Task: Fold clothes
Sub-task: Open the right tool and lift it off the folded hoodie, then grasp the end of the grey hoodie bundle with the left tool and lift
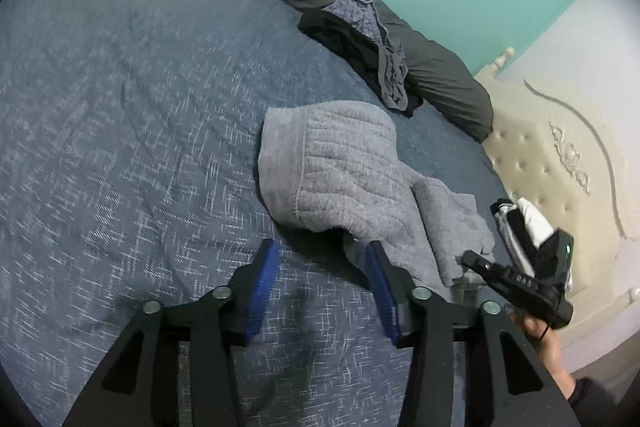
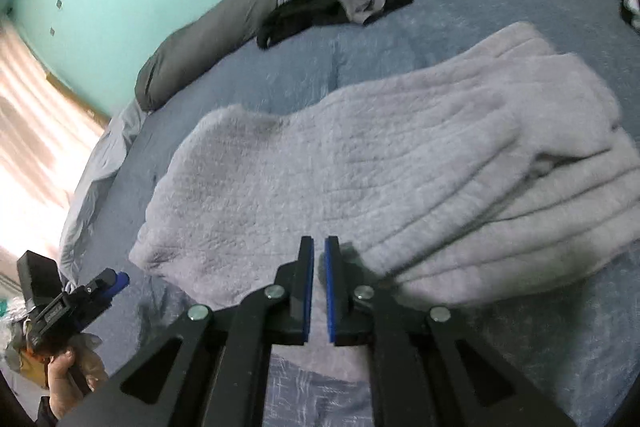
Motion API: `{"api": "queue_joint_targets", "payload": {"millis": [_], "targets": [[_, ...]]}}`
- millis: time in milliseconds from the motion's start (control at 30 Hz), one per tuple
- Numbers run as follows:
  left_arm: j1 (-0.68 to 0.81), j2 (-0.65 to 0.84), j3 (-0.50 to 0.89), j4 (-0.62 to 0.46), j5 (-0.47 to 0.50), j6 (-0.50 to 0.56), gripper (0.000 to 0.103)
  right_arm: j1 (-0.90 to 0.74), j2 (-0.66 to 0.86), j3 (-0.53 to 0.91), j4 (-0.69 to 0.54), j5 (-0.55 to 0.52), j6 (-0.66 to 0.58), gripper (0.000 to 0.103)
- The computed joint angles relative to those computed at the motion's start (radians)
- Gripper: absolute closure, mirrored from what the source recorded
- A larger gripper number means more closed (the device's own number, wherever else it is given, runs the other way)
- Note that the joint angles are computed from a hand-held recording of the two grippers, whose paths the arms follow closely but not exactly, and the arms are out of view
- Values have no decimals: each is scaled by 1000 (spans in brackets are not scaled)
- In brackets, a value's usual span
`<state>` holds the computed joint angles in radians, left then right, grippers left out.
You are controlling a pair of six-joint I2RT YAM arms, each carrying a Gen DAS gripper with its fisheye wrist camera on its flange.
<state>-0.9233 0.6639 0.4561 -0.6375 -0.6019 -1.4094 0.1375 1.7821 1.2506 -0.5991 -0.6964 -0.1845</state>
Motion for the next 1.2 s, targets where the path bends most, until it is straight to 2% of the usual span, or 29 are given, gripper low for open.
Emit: {"api": "queue_joint_targets", "payload": {"millis": [133, 267, 467, 633, 733, 933, 967, 1000, 1100, 1200], "targets": [[72, -30, -67, 120, 96, 31, 51, -55, -50, -62, 39, -13, 13, 99], [140, -29, -125, 273, 197, 43, 46, -117, -102, -151, 105, -32, 28, 99], [210, 100, -108, 422, 257, 96, 43, -199, -123, -220, 135, -101, -15, 99], [314, 195, -119, 552, 317, 31, 41, -258, -92, -201, 116, -180, -12, 99], [397, 274, -96, 601, 387, 30, 38, -268, -91, -206, 132, -202, -8, 99], [475, 352, -32, 590, 365, 41, 40, -297, -56, -191, 118, -247, -8, 99], [480, 370, -6, 574, 363, 57, 43, -305, -49, -186, 117, -253, -8, 99], [485, 388, 19, 559, 360, 73, 55, -312, -43, -181, 118, -256, -6, 99], [453, 424, 106, 489, 307, 121, 71, -333, -24, -172, 126, -258, 3, 99], [408, 476, 222, 429, 252, 175, 76, -350, -10, -158, 115, -267, 1, 99]]}}
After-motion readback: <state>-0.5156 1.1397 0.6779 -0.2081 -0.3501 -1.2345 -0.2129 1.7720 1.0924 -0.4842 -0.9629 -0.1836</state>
